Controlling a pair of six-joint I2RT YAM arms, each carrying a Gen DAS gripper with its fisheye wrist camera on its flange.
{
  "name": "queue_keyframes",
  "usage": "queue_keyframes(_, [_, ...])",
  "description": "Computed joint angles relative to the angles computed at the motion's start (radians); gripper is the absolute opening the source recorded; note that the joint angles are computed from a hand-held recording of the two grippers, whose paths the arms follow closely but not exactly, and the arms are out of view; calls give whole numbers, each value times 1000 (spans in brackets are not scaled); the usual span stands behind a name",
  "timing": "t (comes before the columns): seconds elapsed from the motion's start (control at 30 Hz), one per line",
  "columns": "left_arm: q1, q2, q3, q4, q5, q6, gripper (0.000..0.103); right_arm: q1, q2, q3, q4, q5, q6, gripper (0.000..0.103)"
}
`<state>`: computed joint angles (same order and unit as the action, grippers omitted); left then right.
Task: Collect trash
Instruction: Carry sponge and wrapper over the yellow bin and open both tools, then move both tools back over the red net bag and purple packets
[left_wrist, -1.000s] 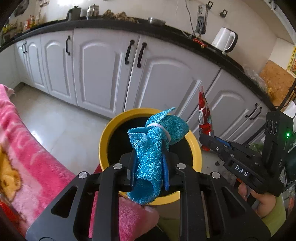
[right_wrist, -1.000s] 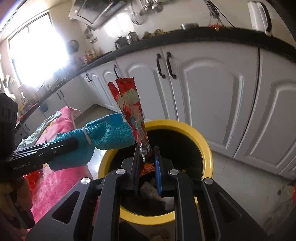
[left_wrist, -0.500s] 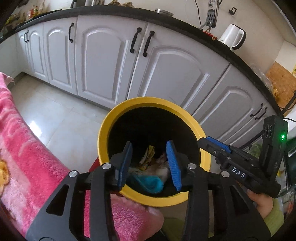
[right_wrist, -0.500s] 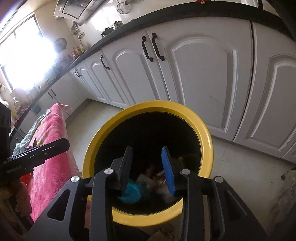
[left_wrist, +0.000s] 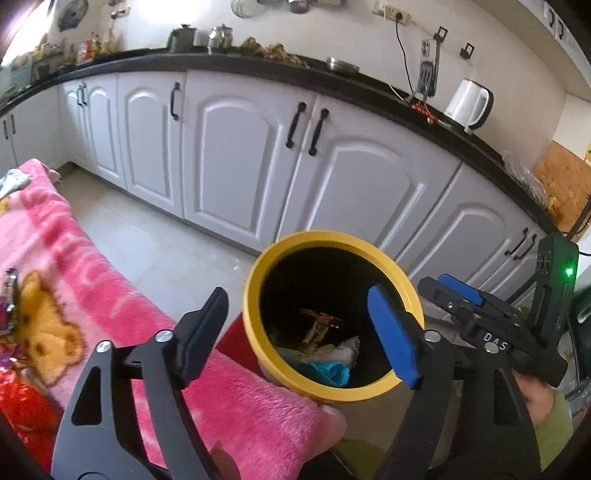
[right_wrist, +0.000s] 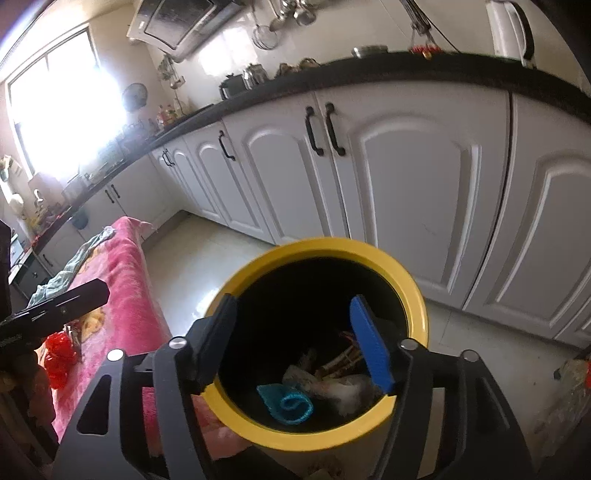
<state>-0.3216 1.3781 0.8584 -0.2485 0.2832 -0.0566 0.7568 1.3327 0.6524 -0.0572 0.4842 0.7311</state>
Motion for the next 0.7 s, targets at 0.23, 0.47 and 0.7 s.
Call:
queue_keyframes(0.23, [91,-121,-36,-48,25,22,90,71,-10,71,-54,57,-21,74])
queue_keyframes(0.47, [218,-230,-66,-93,66,57,92,167,23,167,-96,122,-45,79])
queue_keyframes(0.7, [418,-294,-67,-157,171,112,92,246,85,269,-122,159,-78,82])
